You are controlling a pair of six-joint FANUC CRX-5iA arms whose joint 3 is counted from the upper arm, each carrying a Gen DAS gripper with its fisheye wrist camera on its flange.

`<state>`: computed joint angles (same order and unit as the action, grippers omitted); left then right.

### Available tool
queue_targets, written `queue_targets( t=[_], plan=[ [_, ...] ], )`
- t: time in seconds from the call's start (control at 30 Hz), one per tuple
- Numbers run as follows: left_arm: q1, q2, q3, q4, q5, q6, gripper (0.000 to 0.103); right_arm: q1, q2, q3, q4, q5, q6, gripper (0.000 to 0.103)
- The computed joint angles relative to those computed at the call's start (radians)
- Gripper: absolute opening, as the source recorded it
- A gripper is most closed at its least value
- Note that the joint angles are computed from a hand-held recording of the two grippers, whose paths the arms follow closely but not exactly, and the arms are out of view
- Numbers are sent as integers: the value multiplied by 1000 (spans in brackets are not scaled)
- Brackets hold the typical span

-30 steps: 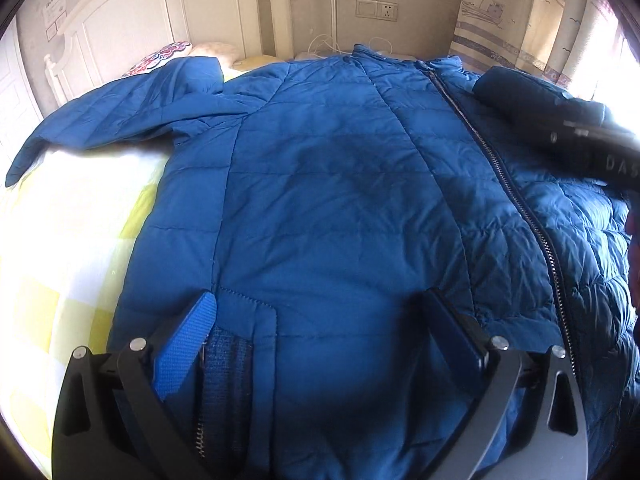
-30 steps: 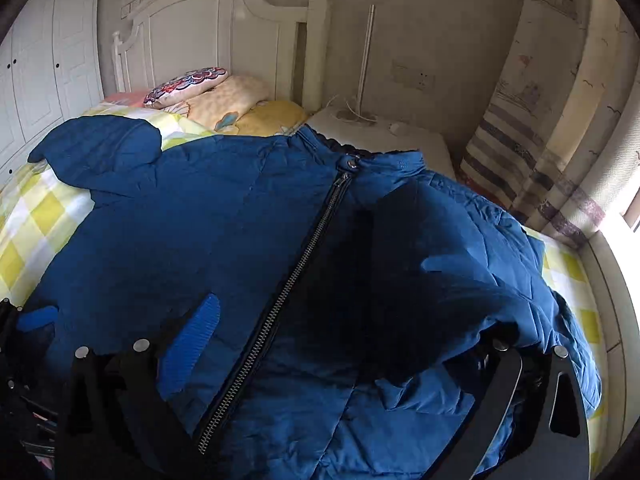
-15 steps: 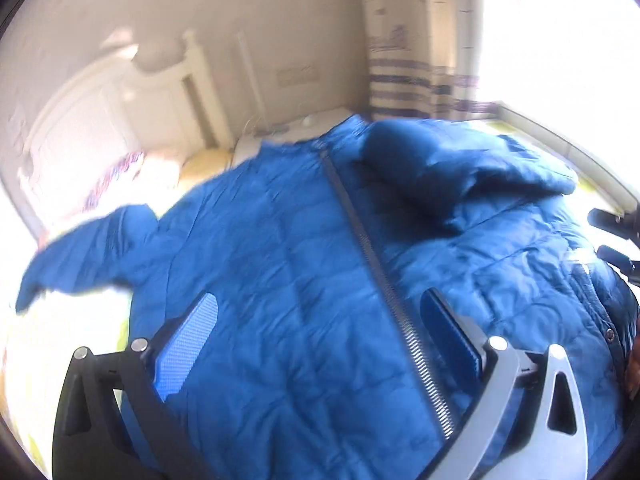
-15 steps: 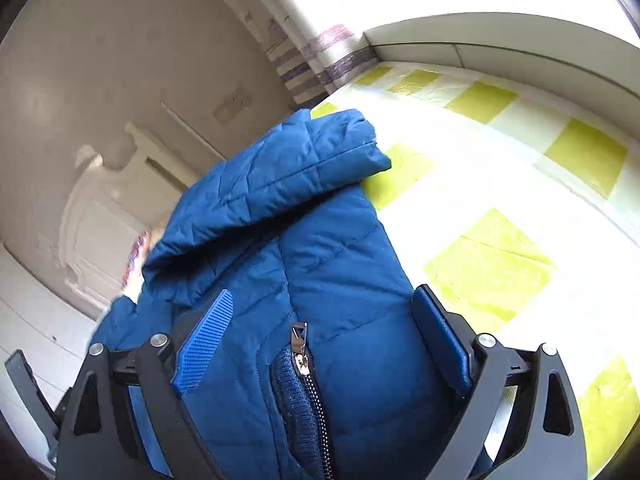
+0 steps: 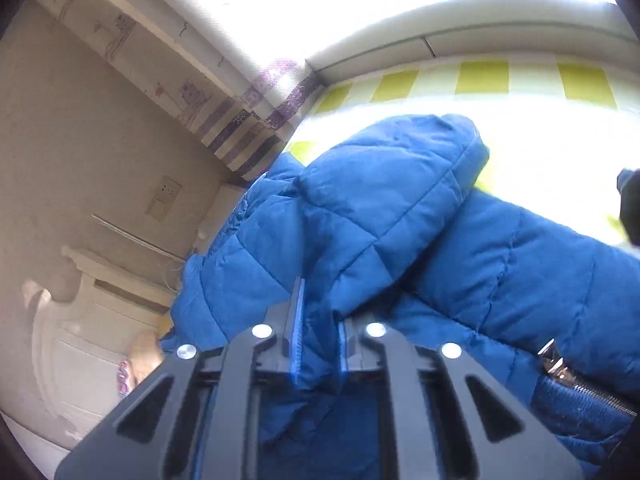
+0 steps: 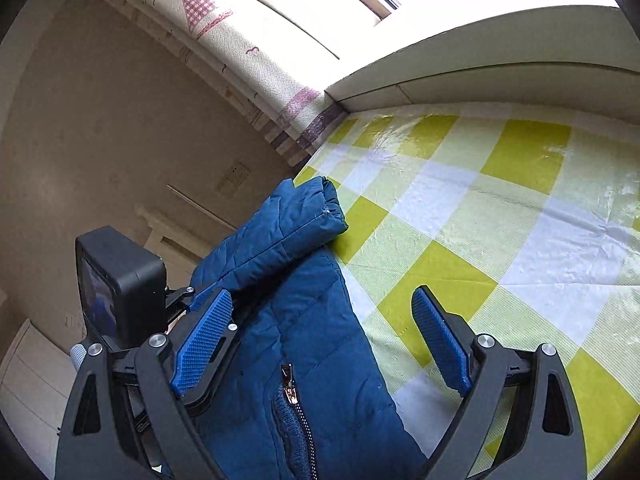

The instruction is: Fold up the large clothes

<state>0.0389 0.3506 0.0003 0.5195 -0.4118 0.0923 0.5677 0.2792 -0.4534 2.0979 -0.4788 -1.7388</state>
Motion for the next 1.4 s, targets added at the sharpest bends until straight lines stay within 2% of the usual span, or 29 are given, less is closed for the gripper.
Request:
queue_targets(
  t=[0.03, 0.13, 0.2, 0.23, 0.3, 0.33, 0.4, 0.43, 0.47, 0.5, 0.53, 0.57, 0.6, 0.63, 0.7, 0.73, 0.77, 0.83, 0.87, 0.9, 0.97, 1.03, 1.13, 1.17, 1.2, 1.23, 1.27, 1.3, 1.4],
  plan=[
    [31, 11, 28, 126, -102, 26, 8, 1, 2, 2, -2, -1, 3, 90],
    [175, 98, 161, 454, -442, 309, 8, 5, 4, 3, -3, -8, 15, 91],
    [278, 161, 176, 671, -580, 514, 8, 8, 4, 5, -5, -9, 23, 91],
    [322, 184, 166, 729, -605, 603, 9, 6, 5, 6, 1, -7, 21, 91],
    [401, 223, 147, 762, -638, 733, 11, 0, 5, 7, 20, 1, 6, 91],
    [439, 239, 149, 720, -652, 787, 14, -5, 5, 9, 33, 6, -4, 92],
    [503, 261, 170, 595, -684, 868, 36, -13, 7, 14, 53, 16, -17, 92],
    [526, 262, 158, 576, -698, 840, 54, -12, 7, 14, 55, 16, -18, 92],
    [541, 262, 140, 601, -733, 759, 53, -14, 7, 15, 56, 18, -18, 92],
    [549, 243, 130, 573, -738, 686, 54, -15, 8, 15, 57, 19, -19, 92],
    [548, 205, 117, 507, -701, 634, 59, -16, 6, 11, 63, 18, -25, 92],
    [539, 154, 85, 449, -628, 580, 76, -16, 7, 12, 60, 19, -25, 92],
    [522, 98, 40, 411, -531, 520, 84, -16, 7, 11, 55, 18, -23, 92],
    [499, 43, -6, 366, -419, 460, 90, -14, 7, 11, 47, 16, -18, 92],
    [446, -22, -33, 189, -253, 406, 90, -4, 7, 8, 19, 5, 3, 92],
    [431, -37, -37, 139, -221, 378, 91, 3, 7, 7, 3, -2, 18, 92],
    [423, -42, -41, 141, -220, 340, 93, 11, 7, 7, -19, -10, 39, 92],
    [435, -12, -4, 210, -333, 329, 101, 22, 10, 10, -43, -20, 72, 92],
    [450, 11, 26, 235, -405, 374, 101, 26, 11, 13, -56, -22, 89, 92],
    [459, 36, 61, 238, -442, 452, 101, 29, 12, 15, -67, -20, 103, 92],
    [481, 65, 81, 279, -471, 594, 100, 29, 13, 17, -70, -14, 109, 92],
    [517, 102, 82, 381, -508, 718, 100, 26, 12, 15, -60, -14, 98, 92],
    [569, 162, 51, 564, -574, 820, 99, 22, 11, 15, -45, -8, 86, 92],
    [578, 173, 31, 630, -587, 797, 91, 20, 11, 15, -40, -4, 85, 92],
    [584, 183, 36, 647, -593, 784, 86, 17, 12, 17, -36, 2, 86, 92],
    [587, 194, 57, 630, -604, 783, 71, 15, 13, 19, -33, 7, 88, 92],
    [590, 207, 82, 605, -622, 774, 38, 15, 14, 21, -35, 9, 91, 92],
    [589, 216, 108, 569, -627, 772, 24, 15, 14, 22, -36, 10, 94, 92],
    [562, 231, 175, 520, -610, 742, 19, 23, 16, 26, -65, 9, 124, 92]
  ],
)
